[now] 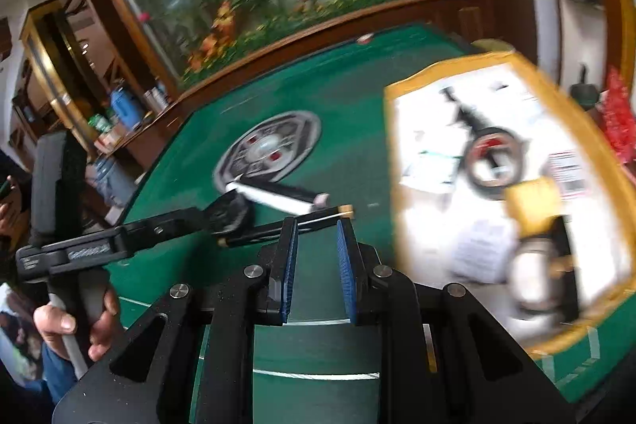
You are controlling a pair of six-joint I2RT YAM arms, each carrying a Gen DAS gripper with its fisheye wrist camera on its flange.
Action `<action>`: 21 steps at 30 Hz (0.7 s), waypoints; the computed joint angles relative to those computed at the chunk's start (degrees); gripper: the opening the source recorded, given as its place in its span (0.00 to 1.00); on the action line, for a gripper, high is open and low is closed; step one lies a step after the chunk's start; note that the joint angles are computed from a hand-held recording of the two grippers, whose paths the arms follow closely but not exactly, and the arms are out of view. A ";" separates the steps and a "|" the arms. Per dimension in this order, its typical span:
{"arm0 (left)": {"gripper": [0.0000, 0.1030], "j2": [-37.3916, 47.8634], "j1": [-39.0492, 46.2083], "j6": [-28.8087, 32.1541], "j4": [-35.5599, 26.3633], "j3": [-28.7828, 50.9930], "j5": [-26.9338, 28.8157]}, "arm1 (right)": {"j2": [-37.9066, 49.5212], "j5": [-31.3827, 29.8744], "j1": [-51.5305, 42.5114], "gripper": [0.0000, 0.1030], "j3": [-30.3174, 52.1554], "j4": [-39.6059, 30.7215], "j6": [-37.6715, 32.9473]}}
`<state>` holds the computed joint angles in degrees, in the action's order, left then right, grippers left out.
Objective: Organize rigid objects
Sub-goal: 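Grasp the black round case with the left tool while the right tool grasps a gold-capped black marker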
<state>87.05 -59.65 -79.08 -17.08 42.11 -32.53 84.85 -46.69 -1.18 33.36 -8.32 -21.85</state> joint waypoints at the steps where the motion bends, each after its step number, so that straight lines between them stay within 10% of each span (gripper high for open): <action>1: 0.77 -0.36 1.20 -0.39 0.82 -1.24 1.30 | 1.16 0.80 2.98 0.19 0.35 1.21 1.71; 10: 0.77 4.55 5.56 -0.55 1.30 0.86 5.15 | 14.60 11.95 18.45 0.19 11.41 8.10 14.87; 21: 0.77 18.55 8.80 5.97 -8.37 13.76 4.23 | 19.93 5.61 15.78 0.19 13.78 10.71 15.40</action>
